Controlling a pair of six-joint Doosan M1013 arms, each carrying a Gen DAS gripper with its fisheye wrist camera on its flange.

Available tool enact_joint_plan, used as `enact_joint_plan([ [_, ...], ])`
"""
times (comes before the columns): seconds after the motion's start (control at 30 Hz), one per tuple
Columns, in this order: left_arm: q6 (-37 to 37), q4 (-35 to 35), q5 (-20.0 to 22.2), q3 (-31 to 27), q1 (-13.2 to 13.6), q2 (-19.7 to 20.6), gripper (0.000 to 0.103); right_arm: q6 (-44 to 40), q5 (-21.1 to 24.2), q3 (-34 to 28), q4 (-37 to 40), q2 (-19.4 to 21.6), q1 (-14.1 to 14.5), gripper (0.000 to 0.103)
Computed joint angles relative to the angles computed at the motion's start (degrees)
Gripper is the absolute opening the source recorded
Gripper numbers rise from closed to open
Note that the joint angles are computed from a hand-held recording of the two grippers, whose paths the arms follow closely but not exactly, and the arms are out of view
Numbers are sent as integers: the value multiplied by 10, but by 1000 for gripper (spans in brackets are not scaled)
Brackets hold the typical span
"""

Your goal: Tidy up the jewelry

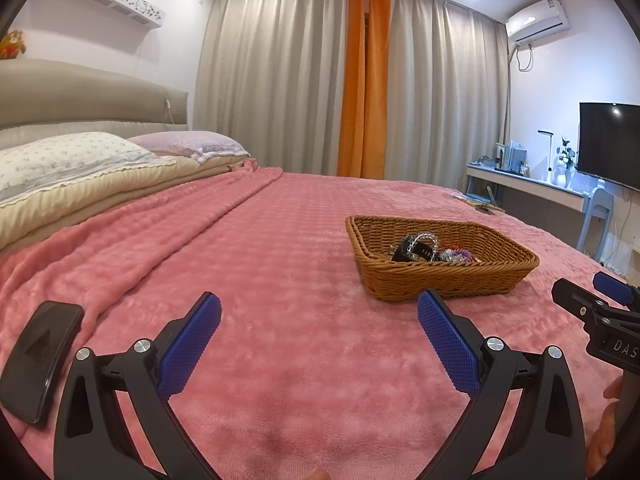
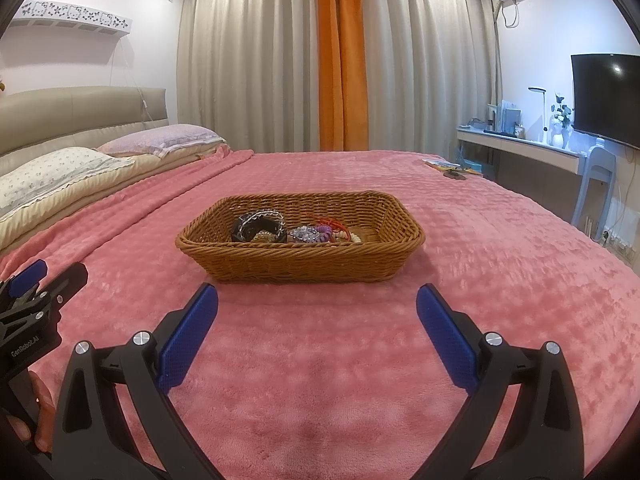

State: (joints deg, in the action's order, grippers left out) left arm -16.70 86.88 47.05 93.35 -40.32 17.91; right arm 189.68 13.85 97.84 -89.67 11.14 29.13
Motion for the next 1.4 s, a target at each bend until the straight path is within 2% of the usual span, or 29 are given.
enact_joint_plan([
  [1.4,-1,-1,5,3,-7,-3,95,-20,-8,-1,3,0,-5,95],
])
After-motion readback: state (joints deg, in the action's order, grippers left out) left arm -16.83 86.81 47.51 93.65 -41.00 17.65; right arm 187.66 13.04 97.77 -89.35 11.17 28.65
